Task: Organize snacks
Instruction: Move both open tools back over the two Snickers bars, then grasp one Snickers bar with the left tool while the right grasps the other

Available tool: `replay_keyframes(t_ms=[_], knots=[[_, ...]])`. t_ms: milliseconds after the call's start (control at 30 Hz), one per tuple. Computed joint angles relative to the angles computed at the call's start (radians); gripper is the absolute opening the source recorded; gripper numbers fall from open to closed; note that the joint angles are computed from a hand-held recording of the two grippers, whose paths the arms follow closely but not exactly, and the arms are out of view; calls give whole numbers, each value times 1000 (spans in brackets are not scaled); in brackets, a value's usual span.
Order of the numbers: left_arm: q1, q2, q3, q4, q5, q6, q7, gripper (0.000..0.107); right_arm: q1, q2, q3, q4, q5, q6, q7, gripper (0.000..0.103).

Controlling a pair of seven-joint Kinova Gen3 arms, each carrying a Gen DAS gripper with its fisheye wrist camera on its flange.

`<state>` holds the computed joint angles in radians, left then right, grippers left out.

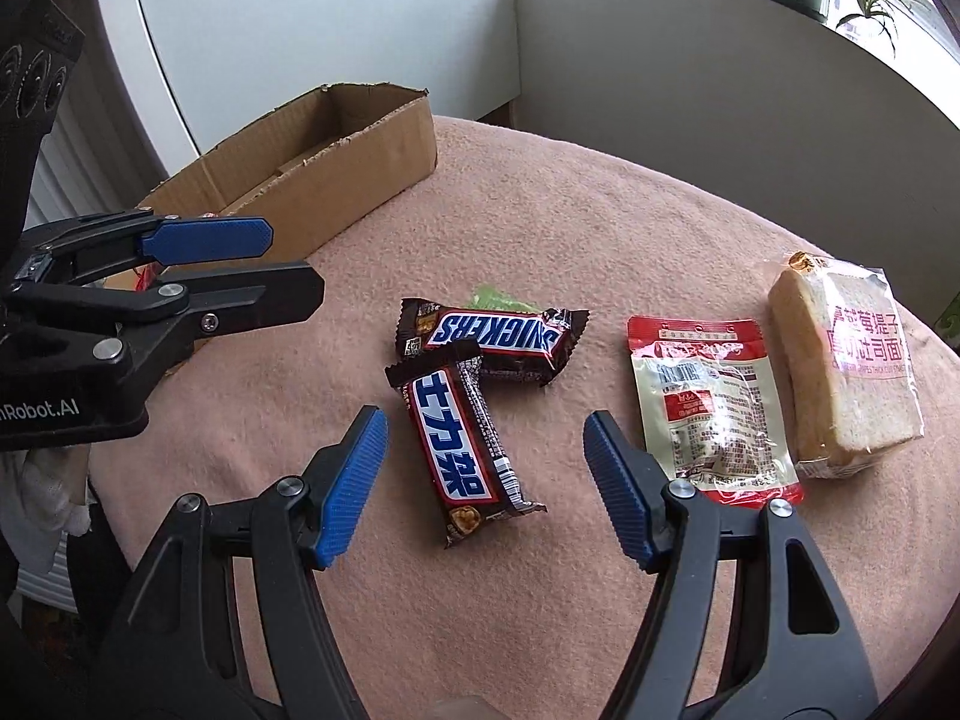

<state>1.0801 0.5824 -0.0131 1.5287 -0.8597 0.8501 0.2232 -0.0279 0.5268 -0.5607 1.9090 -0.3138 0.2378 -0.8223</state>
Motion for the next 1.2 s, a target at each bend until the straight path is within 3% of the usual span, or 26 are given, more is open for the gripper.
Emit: replay_keyframes(t_ms=[200,267,400,433,533,667,767,1067,1133,1200], knots=[[-22,15,5,-18,21,-13,-43,54,-39,16,30,-6,19,-11,-20,69],[-27,20,4,-25,30,-19,-60,54,-56,22,49,-15,25,-2,-39,60],[-34,30,-2,-40,48,-29,-91,54,-62,35,70,-32,25,12,-63,54],[-35,33,-4,-44,53,-32,-99,54,-56,37,71,-35,23,16,-67,47],[-42,43,-6,-59,64,-48,-133,54,-13,49,52,-52,7,47,-58,45],[-60,86,5,-124,94,-48,-252,54,-14,37,86,-46,4,46,-62,45],[-71,121,1,-177,132,-46,-336,54,5,30,93,-46,-2,64,-57,38],[-70,206,-28,-321,213,13,-533,54,40,27,101,-46,-39,82,-25,37],[-74,216,-29,-335,236,19,-563,39,41,27,101,-46,-48,84,-21,37],[-66,224,-39,-344,248,32,-577,34,31,24,111,-45,-51,81,-24,37]])
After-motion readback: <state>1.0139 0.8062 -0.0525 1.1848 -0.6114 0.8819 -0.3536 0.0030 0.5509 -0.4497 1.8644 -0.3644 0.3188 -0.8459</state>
